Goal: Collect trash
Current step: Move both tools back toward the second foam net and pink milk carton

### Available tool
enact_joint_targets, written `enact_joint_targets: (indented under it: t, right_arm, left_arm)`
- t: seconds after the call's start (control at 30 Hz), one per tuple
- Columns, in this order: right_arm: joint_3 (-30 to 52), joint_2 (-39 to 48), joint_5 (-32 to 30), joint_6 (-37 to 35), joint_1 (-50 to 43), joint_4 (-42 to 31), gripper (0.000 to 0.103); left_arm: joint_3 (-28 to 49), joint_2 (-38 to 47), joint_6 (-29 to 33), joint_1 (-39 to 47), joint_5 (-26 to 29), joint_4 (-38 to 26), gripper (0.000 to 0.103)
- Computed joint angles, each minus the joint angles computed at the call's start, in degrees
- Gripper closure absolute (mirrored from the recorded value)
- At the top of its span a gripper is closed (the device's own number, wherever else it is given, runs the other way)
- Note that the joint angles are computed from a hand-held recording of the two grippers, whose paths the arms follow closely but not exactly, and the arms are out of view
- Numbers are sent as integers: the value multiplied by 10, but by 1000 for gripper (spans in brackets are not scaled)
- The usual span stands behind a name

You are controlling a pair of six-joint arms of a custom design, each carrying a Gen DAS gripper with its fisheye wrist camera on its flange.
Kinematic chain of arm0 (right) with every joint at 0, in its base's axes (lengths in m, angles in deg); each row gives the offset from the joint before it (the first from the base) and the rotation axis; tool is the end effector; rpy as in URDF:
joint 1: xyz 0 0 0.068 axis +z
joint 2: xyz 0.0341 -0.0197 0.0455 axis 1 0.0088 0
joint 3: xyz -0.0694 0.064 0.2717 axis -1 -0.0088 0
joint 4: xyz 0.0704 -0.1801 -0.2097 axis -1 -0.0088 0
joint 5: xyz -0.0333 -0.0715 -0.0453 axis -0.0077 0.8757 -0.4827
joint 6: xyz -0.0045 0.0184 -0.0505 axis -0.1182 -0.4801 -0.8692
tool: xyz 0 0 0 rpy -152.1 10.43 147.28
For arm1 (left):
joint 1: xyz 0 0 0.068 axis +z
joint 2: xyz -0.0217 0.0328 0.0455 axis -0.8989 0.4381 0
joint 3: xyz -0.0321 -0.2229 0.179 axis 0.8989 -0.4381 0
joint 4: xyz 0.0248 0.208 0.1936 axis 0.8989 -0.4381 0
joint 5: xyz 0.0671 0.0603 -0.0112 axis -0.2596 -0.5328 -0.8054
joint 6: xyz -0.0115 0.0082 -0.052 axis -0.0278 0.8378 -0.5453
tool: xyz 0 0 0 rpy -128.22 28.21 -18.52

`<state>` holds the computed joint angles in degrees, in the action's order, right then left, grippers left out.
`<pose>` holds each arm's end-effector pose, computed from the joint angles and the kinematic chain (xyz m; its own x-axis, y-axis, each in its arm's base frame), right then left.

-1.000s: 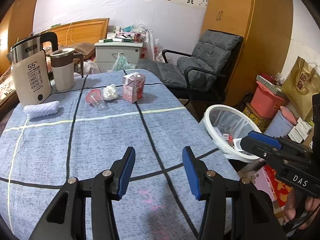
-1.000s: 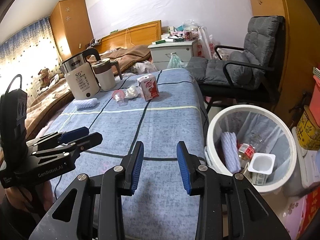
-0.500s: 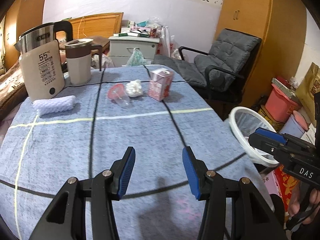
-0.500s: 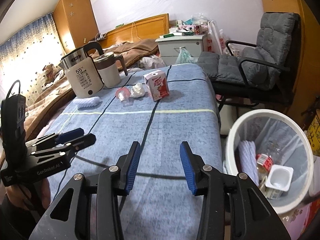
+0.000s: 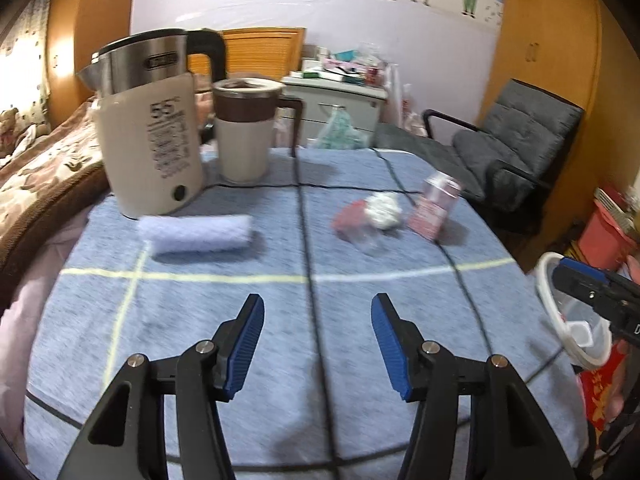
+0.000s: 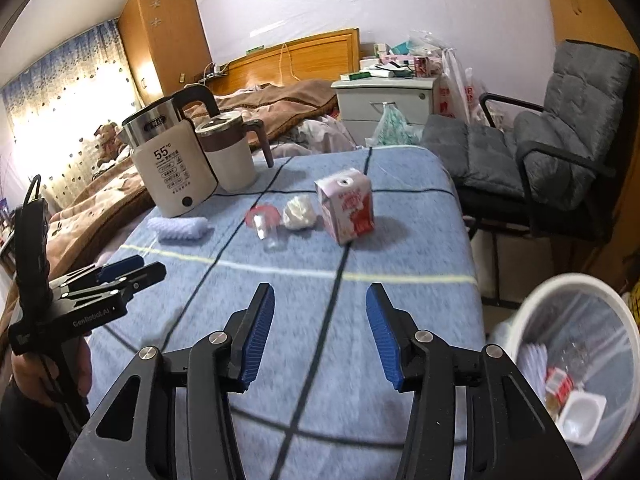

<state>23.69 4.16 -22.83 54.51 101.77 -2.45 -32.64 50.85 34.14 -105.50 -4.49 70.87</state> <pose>0.2847 0.0719 0.1766 -0.6691 -0.1711 -0.7232 -0.4131 0.8946 0.1706 0.2412 -0.1913 0.1386 -0.6671 -0.1326 -0.7331 -0.0602 0.9904 -0.1243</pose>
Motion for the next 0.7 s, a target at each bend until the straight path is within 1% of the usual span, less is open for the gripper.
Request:
enact_joint_targets:
  t: [0.2, 0.37, 0.53, 0.6, 0.7]
  right_arm:
    - [76, 89, 30, 18, 30, 14, 54]
    - [140, 160, 50, 43, 47, 16, 53]
    - [203, 227, 79, 68, 63, 13, 53]
    - [226, 253, 100, 81, 70, 13, 53]
    - [256, 286, 110, 90, 70, 5, 53]
  left_arm:
    - [-15, -9, 50, 85, 27, 24, 43]
    - [-25, 3, 82, 162, 59, 56, 42]
    - [-23, 25, 99, 231, 85, 80, 41]
    - [-24, 33, 99, 255, 98, 88, 40]
    - [-19, 48, 96, 280, 122, 97, 40]
